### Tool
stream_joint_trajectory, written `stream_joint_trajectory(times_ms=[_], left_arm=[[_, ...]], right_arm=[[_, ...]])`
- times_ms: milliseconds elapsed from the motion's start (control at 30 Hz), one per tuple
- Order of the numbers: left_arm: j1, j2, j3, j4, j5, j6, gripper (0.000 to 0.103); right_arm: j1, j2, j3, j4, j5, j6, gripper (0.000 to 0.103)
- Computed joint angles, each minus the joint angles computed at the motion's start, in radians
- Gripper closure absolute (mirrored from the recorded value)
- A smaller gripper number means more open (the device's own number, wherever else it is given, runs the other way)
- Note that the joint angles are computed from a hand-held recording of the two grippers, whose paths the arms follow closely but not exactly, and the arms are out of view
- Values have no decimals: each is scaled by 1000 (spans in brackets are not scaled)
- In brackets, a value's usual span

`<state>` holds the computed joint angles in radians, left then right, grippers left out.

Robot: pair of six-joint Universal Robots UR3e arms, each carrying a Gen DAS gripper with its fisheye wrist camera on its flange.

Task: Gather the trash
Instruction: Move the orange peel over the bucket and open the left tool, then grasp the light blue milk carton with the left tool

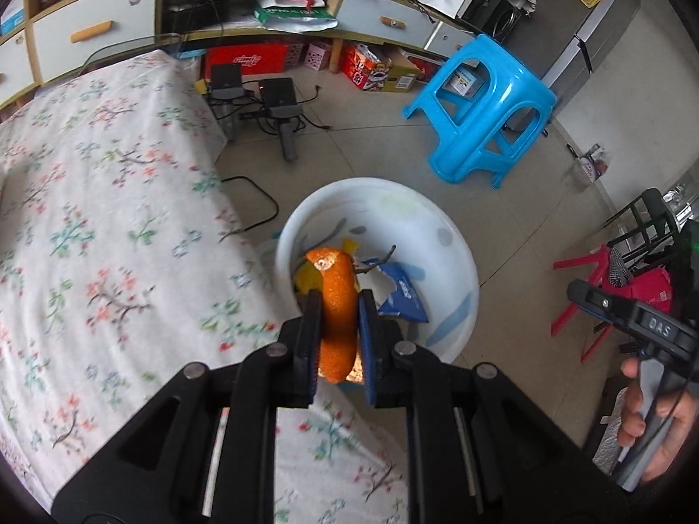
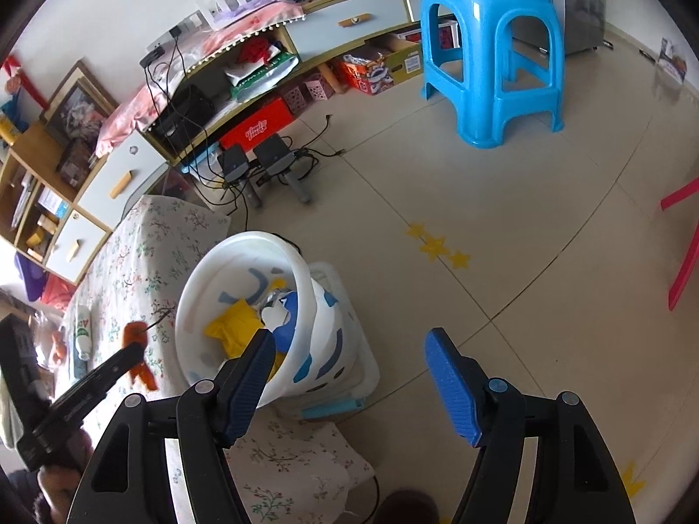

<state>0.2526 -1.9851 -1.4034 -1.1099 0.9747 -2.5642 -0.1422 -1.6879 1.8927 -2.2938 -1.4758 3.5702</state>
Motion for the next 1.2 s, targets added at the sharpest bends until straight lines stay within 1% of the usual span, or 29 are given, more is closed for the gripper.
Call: stream_joint_trajectory(times_ms=[33,67,100,133,167,200,233,367,500,633,700,767,867,1000,1200], left_arm=[[3,-8,11,-17,-18,11,86],[4,-25,31,-45,-39,33,78],[-1,-39,51,-54,-31,36,56],[-5,-38,45,-19,-7,12,42],[-3,-31,28,17,1,-7,25],[6,-23,14,34,-8,-7,24],[20,-19,14,22,-21,4,23],[63,5,8,-8,-5,10,23],[128,48,-34,6,4,48,18],[210,76,-53,4,18,89,16],[239,82,-53,11,33,98,8],[283,96,-65,36,39,103,4],[346,104,-64,53,35,117,3],[436,91,-34,33,16,145,1],[511,-24,104,-6,52,105,1]], right_arm=[[5,5,-5,1,0,0,30],[9,8,-11,3,0,-1,30],[15,10,-18,3,2,-2,30],[15,4,-12,-1,4,-6,30],[22,9,-20,-2,2,-6,30],[30,13,-27,-6,-1,-7,30],[36,16,-31,-8,-3,-7,29],[70,50,-68,-11,-15,2,28],[121,98,-125,-4,-33,20,28],[185,158,-199,7,-68,41,28],[216,192,-241,17,-79,56,27],[242,223,-278,26,-89,70,26],[292,294,-369,47,-110,93,25],[375,414,-525,98,-151,118,23],[464,606,-801,190,-154,131,23]])
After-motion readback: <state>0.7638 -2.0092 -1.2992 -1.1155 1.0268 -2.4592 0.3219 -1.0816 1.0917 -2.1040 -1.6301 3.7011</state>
